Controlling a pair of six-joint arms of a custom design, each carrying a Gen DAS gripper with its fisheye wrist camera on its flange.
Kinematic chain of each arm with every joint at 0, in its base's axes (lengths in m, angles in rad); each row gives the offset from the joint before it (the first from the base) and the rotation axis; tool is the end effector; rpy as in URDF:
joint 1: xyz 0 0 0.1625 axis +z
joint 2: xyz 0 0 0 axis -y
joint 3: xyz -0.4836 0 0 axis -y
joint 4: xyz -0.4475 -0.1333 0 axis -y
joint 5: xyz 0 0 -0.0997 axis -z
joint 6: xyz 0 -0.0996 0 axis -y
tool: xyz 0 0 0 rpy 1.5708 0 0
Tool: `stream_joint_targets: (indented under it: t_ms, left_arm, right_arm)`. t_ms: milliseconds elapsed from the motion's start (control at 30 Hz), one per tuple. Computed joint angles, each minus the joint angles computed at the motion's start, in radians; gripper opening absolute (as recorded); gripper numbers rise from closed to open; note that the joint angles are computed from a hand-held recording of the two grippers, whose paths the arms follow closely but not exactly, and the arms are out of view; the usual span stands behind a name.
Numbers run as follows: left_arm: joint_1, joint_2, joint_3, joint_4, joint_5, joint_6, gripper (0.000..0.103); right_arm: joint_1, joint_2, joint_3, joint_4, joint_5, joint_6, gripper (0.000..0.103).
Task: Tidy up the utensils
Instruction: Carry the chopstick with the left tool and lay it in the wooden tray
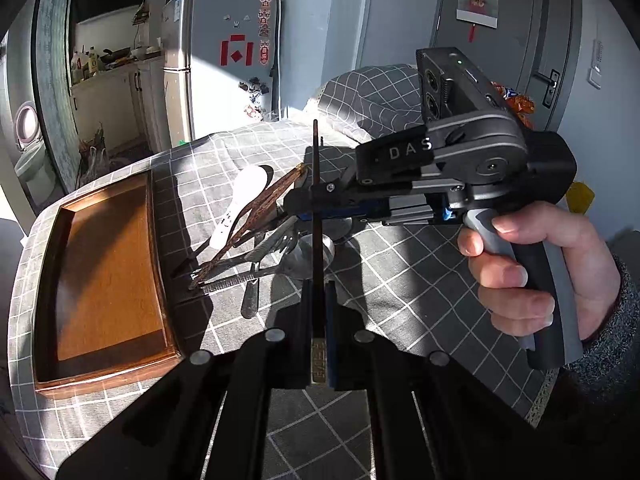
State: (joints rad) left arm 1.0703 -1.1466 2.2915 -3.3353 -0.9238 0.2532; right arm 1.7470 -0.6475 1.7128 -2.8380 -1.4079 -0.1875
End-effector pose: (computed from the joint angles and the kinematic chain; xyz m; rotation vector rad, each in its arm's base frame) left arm -0.0757 -0.5413 0.1889 0.6544 2.3651 -0.8760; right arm 0.2733 -0.6825 -0.0136 -0.5604 2.9119 -0.3017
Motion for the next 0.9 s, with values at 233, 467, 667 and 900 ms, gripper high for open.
stream_joint_targets:
  t_ms: [233, 467, 667, 900]
  left_arm:
    - [0.045, -0.108, 0.035, -0.032, 0.145, -0.059, 0.006]
    - [0.148, -0.115, -0.017, -0.041, 0.258, -0.097, 0.007]
    - [0.192, -0.119, -0.056, -0.024, 0.280, -0.118, 0.007]
    - [0.204, -0.103, -0.074, 0.014, 0.294, -0.125, 0.007]
  right_arm:
    - [0.121, 0.220, -0.342, 0.298, -0.045, -0.010, 0.013]
    - [0.192, 0.473, -0.694, 0.534, -0.095, 0.018, 0.013]
    - [0.207, 0.536, -0.789, 0.598, -0.096, 0.032, 0.048]
    - [0.171, 0.340, -0.526, 0.431, -0.130, -0.051, 0.073]
